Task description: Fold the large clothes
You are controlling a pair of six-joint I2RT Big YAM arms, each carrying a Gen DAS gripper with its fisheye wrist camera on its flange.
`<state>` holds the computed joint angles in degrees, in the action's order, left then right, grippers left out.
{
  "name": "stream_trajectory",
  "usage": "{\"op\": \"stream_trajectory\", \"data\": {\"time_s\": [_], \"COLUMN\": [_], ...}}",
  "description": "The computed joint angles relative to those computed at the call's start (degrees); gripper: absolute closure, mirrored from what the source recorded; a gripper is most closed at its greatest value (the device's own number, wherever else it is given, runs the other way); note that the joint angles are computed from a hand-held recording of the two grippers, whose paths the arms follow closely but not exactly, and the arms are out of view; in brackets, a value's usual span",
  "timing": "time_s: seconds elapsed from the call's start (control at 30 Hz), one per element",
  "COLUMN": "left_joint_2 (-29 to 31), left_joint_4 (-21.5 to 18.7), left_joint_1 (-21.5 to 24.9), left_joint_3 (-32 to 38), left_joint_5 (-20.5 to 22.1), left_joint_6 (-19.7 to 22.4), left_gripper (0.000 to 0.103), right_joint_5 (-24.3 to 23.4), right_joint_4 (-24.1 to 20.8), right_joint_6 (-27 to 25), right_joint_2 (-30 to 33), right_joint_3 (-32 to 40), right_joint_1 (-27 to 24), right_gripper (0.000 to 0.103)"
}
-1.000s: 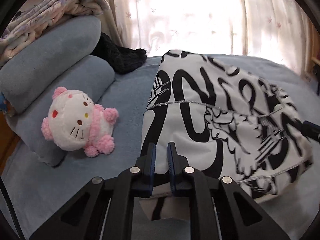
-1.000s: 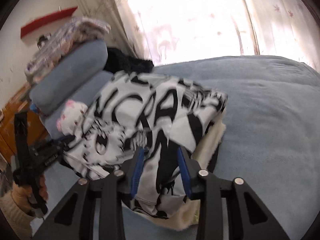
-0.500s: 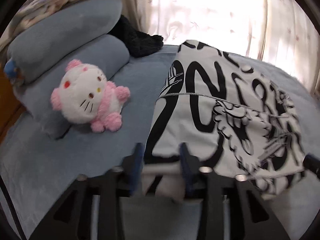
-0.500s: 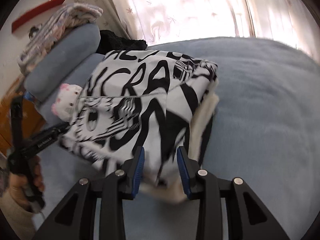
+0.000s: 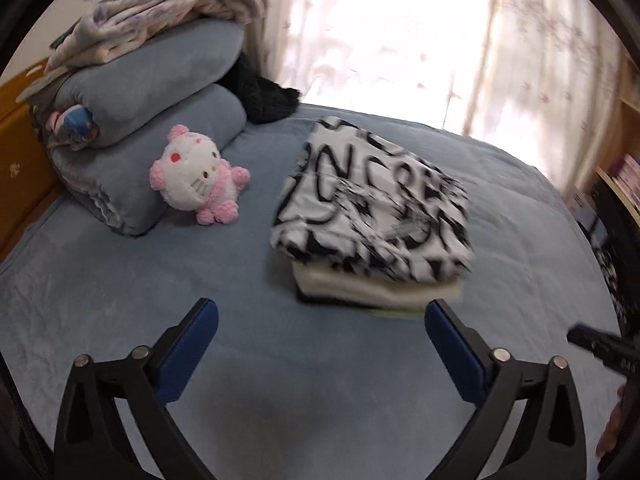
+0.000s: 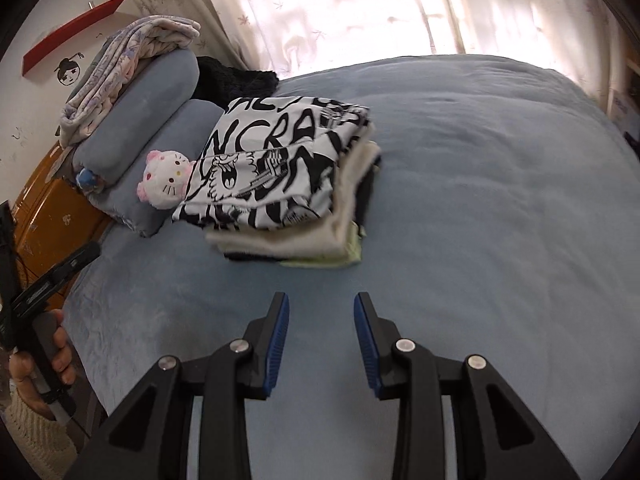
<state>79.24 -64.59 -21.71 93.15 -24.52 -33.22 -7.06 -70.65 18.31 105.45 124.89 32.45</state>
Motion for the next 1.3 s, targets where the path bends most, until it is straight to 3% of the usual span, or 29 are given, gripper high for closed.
{"op": "stream_trajectory", "data": {"time_s": [0.1, 0.2, 0.33, 0.4, 0.5, 0.63, 0.83, 1.03, 1.13, 1.3], "left_joint_2": [-1.76, -3.55, -3.95, -3.45, -3.19, -2.96, -1.68, -0.38, 0.36, 1.62], "left_joint_4": [-2.69, -1.83, -2.13, -2.73, -1.85, -0.34, 1.12, 1.58, 0.5, -3.25], "left_joint_1": [-4.31, -8.6, -14.0, -16.25, -18.46, -21.15, -24.61, -27.81, -30.03, -35.61], "left_joint_3": [-0.49, -2.34, -3.59, -3.77, -4.39, -4.94, -4.26, -4.61, -5.25, -5.95], "left_joint_5": [-0.78, -1.9, -3.48, -3.41, -1.91, -1.92, -1.19, 0.72, 0.79, -3.99], "left_joint_6": [-1.62, -2.69, -4.66, -5.49, -6.83, -7.56, -8.76, -11.53, -13.75, -21.47], "left_gripper": [0.001, 0.001, 0.001, 0.001, 0.001, 0.001, 0.001, 0.001, 0.001, 0.001], "right_joint_5": [1.49, 2.77, 4.72, 5.82, 4.75, 6.58, 9.72, 15.62, 14.21, 12.37], "right_joint_4": [-0.43, -1.05, -3.53, -5.39, -6.43, -7.41, -8.5, -6.43, -4.86, 0.05], "right_joint_6": [-0.11, 0.23, 1.13, 1.71, 1.86, 1.04, -0.33, -0.81, 0.71, 8.21], "right_joint_2": [-5.57, -10.43, -15.02, -17.05, -20.48, -24.46, -29.06, -34.04, -36.39, -41.51], "right_joint_3": [-6.26, -11.91, -17.24, -19.25, -22.48, -25.89, -29.52, -37.02, -42.15, -50.46], "right_joint_1": [0.02, -0.03, -0.35, -0.53, -1.12, -1.05, -0.47, 0.9, 1.18, 2.62], "right_gripper": [0.067, 0.064, 0.051, 0.05, 0.049, 0.03, 0.03, 0.018, 0.018, 0.018]}}
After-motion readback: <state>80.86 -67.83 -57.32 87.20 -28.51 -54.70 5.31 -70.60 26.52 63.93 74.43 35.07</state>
